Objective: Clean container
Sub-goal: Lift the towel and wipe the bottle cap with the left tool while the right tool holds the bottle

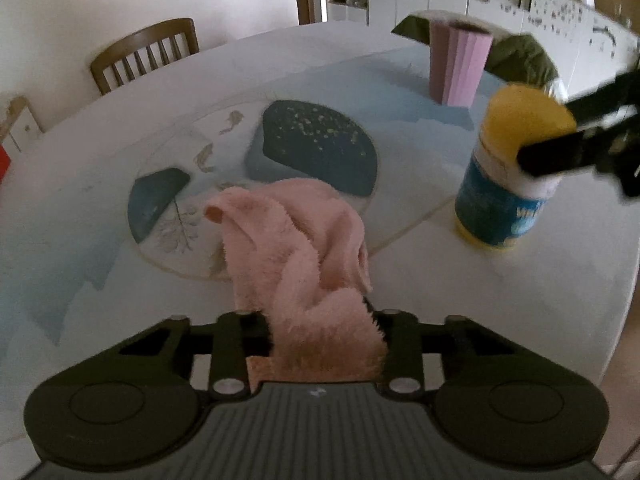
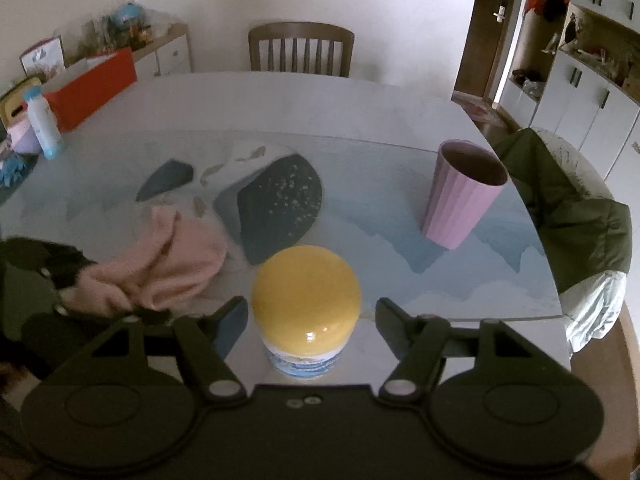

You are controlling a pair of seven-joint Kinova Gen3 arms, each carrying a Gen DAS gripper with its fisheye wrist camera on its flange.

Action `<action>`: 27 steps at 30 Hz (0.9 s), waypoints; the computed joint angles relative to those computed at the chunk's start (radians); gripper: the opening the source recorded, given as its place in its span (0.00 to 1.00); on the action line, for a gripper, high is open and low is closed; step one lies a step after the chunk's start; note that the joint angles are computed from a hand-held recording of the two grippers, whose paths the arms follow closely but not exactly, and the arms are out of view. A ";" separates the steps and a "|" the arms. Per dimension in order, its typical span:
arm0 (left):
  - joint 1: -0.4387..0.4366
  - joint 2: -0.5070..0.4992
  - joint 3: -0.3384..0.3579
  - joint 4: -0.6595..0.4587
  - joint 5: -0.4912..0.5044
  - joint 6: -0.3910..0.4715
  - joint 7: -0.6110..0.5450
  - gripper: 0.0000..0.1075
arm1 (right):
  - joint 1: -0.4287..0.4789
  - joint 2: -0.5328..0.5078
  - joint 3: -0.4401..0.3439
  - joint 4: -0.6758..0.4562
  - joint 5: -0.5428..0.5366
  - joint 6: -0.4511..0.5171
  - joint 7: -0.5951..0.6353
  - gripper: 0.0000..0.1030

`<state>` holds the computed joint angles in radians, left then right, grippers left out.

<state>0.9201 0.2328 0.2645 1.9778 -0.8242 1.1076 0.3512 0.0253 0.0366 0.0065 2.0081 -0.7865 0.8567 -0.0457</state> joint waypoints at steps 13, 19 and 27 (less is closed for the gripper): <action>-0.087 -0.209 0.096 -0.008 -0.099 -0.040 -0.090 0.28 | 0.039 0.064 -0.017 -0.032 -0.030 0.073 0.182 0.66; -0.156 -0.195 0.100 -0.098 -0.096 -0.153 -0.254 0.28 | 0.071 0.110 -0.024 -0.081 -0.023 0.160 0.273 0.60; -0.158 -0.101 0.023 -0.182 0.021 -0.212 -0.372 0.27 | 0.122 0.172 -0.045 -0.141 -0.020 0.280 0.426 0.60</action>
